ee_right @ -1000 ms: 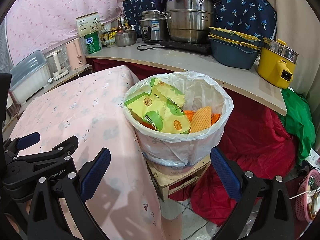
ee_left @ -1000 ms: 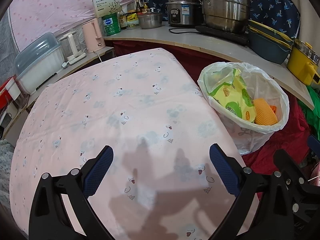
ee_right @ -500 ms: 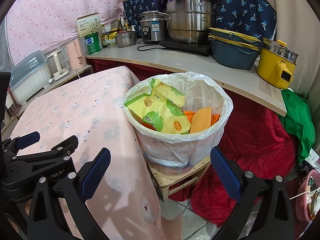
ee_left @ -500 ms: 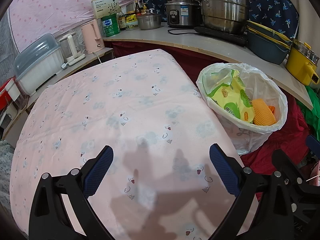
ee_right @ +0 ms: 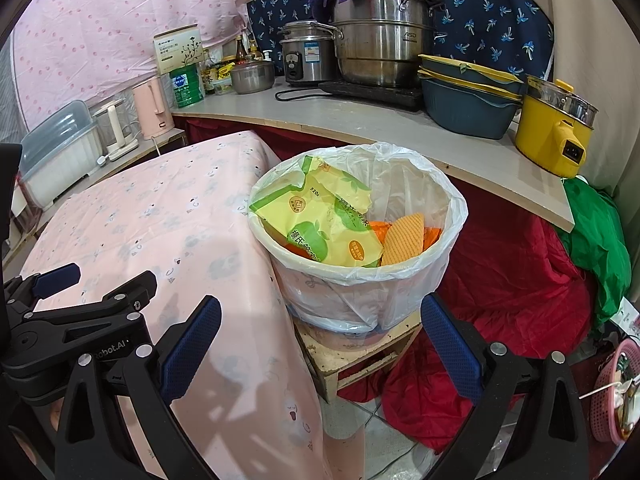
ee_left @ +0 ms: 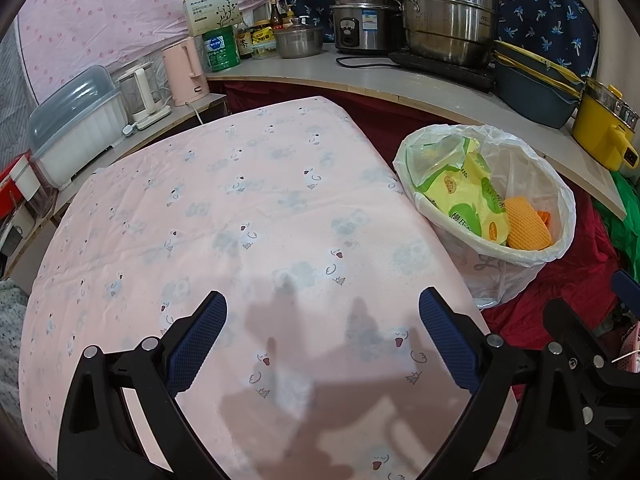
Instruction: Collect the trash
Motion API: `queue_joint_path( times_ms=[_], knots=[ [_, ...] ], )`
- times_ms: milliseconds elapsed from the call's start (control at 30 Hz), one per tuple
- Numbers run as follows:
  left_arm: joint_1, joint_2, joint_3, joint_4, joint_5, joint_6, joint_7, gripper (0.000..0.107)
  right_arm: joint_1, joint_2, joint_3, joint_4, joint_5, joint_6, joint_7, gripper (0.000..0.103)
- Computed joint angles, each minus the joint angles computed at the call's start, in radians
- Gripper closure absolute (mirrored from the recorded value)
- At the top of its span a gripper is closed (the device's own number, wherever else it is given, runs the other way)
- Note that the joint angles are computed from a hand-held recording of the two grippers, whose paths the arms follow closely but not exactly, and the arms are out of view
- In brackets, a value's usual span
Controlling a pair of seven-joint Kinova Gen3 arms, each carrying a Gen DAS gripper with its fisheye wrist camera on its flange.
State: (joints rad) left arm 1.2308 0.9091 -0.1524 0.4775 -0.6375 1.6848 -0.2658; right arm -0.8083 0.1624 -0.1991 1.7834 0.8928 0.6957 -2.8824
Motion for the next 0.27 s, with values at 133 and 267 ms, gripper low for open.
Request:
queue_joint_path(
  times_ms=[133,267],
  knots=[
    [0.004,-0.009,-0.001,0.022,-0.001,-0.015,0.022,0.015,0.001,0.0,0.0,0.0,0.0,-0.001,0.0,0.007],
    [0.007,-0.013,0.003,0.04,-0.007,-0.03,0.028,0.015,0.001,0.0,0.0,0.0,-0.001,-0.001,0.003,0.007]
  ],
)
